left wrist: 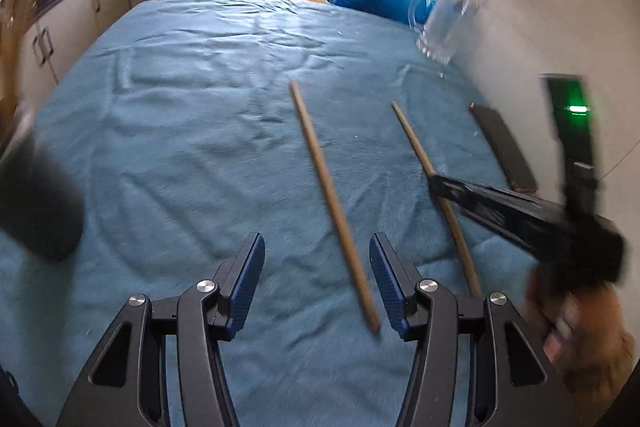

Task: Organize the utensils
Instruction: 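Grasp the last wooden chopstick with the left tool while the right tool holds its chopstick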

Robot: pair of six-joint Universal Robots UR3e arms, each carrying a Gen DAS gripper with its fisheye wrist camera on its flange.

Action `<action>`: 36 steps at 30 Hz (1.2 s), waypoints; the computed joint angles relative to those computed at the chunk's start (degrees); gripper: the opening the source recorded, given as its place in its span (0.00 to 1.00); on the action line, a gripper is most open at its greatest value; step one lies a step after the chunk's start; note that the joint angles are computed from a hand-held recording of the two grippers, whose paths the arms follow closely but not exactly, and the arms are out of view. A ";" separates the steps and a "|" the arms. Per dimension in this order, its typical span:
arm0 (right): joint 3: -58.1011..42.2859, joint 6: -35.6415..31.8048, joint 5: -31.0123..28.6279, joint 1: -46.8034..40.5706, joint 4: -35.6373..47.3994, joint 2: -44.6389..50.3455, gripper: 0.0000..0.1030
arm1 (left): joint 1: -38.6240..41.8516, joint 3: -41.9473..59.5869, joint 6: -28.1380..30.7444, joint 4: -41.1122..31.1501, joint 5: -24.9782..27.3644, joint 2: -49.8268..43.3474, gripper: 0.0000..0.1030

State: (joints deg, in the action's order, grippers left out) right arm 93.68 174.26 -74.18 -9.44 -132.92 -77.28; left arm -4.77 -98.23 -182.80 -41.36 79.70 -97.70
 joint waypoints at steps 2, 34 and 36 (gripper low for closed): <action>1.96 -0.83 2.24 -1.68 1.04 -1.84 0.08 | -3.74 4.27 0.08 0.64 4.83 -5.03 0.52; -15.52 -9.68 -5.93 2.91 26.89 3.44 0.16 | 1.02 18.31 10.95 -24.15 2.00 -9.04 0.27; -19.71 -10.08 -6.90 3.74 29.63 6.00 0.16 | 0.65 20.78 11.37 -25.25 2.58 -10.86 0.27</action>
State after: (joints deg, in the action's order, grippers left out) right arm 73.97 164.19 -81.08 -5.70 -103.28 -71.28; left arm -4.12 -77.46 -171.43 -66.62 82.28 -108.56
